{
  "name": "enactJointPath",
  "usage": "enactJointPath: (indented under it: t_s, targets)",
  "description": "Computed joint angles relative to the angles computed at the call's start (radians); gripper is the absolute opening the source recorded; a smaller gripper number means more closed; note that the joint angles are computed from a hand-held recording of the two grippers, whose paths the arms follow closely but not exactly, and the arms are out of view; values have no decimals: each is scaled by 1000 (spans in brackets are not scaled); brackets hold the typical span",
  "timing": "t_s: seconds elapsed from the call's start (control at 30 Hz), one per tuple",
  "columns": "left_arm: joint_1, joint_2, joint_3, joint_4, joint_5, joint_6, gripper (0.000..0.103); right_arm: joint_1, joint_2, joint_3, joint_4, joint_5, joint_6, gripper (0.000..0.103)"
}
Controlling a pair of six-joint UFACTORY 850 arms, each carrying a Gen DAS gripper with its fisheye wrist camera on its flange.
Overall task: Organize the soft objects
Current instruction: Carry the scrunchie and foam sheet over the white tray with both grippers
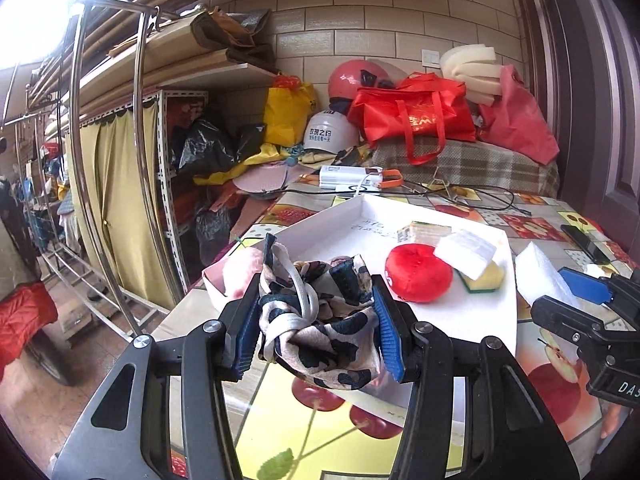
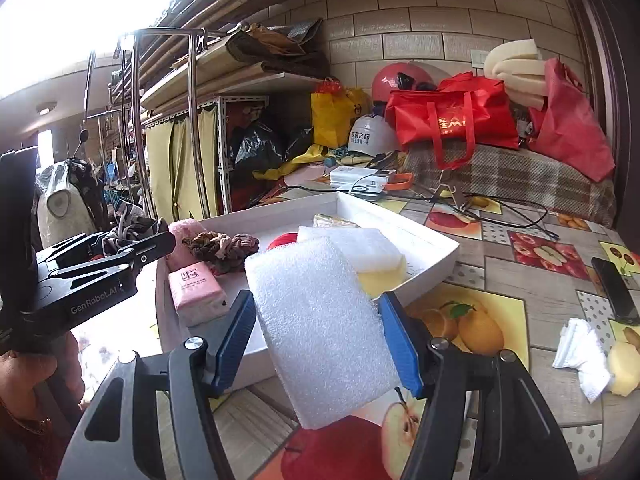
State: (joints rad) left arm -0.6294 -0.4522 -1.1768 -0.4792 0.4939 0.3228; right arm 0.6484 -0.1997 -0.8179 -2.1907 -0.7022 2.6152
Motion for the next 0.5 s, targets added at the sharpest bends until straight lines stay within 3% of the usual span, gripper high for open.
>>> enactJointPath:
  t_s: [0.27,0.5]
  targets:
    - [29,-53,-82,59,-55,-36,50,-10,-70,-96,-40,100,-29,63]
    - [40,-99,-155,131,-102,-64,51,-46,-136,-201,30,261,-171,61]
